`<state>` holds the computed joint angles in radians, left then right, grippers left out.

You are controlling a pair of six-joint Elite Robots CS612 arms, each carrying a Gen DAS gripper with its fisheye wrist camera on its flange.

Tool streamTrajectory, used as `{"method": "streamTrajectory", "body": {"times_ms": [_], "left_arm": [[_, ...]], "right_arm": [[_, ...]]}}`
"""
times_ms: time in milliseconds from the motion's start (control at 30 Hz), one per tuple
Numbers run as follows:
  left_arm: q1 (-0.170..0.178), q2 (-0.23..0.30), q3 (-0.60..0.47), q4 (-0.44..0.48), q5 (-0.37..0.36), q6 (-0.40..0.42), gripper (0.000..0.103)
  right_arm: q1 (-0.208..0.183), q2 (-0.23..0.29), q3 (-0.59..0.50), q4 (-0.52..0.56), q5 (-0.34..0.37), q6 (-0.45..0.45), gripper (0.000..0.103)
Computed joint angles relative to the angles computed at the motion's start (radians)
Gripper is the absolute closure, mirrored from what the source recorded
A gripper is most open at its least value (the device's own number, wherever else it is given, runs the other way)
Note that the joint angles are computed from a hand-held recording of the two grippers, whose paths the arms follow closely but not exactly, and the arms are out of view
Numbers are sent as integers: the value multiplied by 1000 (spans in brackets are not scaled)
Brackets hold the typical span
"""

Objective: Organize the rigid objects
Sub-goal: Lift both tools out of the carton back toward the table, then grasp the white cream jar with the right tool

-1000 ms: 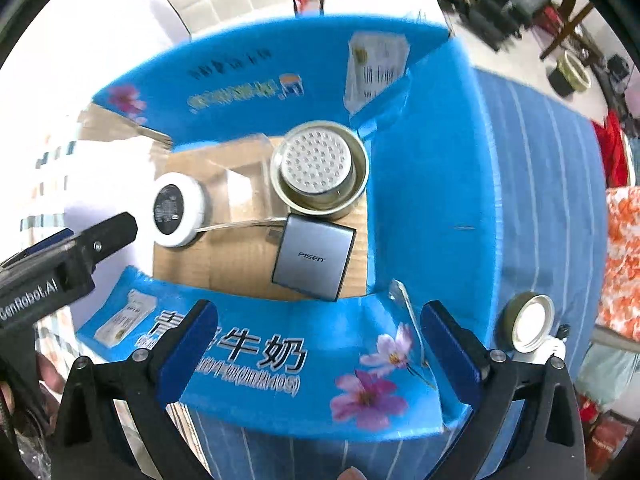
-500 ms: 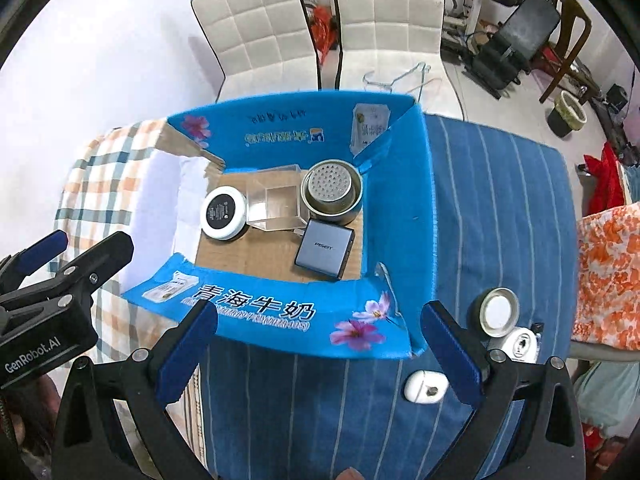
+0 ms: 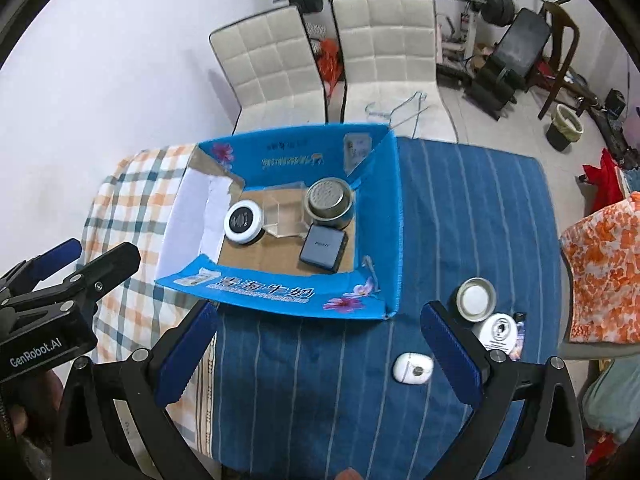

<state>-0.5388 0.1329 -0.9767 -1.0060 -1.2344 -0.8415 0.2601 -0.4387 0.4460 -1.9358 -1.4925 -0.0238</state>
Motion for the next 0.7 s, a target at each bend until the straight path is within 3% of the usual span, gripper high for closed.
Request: {"method": "streamTrajectory", "body": {"times_ms": [167,333,400,500,700], "left_arm": [[-19,-11,29,-56,-1,15,0],[-38,-30,138,-167,-47,61,0],[-47,-44,199,-201,-66,92,0],[-57,-65,313,-267,-123,128,0],[-78,-124,557,-343,-227,149,0]], "right_arm": [[-38,-85,172,-88,4,81,0],[-102,-125,291,-111,-46,207,0],[-123,-115,291,-79,-74,249,0],[-159,-76,262,-18,-58,276,0],[-181,32,148,100,-46,218,4]]}}
